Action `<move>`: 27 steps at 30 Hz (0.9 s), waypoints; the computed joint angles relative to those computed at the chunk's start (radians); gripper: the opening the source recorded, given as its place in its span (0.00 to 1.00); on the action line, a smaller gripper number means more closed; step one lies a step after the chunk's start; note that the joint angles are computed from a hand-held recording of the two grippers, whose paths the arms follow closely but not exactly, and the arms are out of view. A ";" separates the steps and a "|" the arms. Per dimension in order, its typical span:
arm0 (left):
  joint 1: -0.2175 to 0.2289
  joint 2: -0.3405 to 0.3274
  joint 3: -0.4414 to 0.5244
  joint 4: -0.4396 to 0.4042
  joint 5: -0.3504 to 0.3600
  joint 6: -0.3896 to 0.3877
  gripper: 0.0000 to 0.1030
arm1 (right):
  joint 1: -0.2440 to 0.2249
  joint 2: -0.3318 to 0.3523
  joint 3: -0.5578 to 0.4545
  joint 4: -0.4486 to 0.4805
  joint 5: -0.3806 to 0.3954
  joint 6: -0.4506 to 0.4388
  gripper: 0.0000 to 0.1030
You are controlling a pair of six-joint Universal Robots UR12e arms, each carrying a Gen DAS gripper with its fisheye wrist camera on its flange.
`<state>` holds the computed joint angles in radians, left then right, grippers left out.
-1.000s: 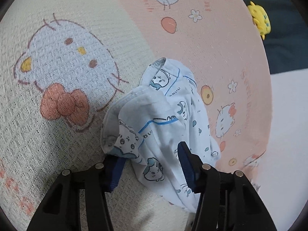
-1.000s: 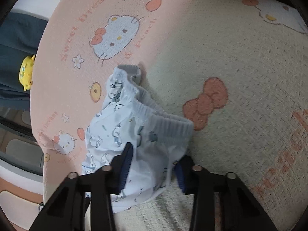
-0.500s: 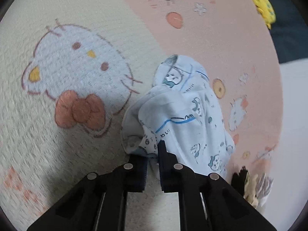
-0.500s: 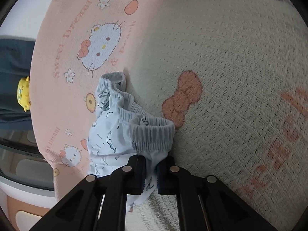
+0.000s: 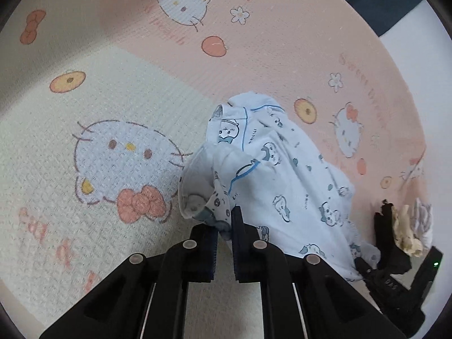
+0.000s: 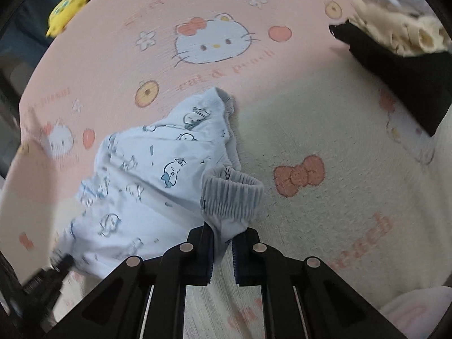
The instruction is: Fold clothes
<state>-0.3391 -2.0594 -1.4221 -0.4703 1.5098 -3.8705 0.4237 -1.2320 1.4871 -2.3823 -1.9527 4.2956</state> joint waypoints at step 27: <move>0.061 0.012 -0.081 0.053 -0.272 -0.043 0.25 | -0.040 -0.064 0.149 -0.203 0.170 0.156 0.43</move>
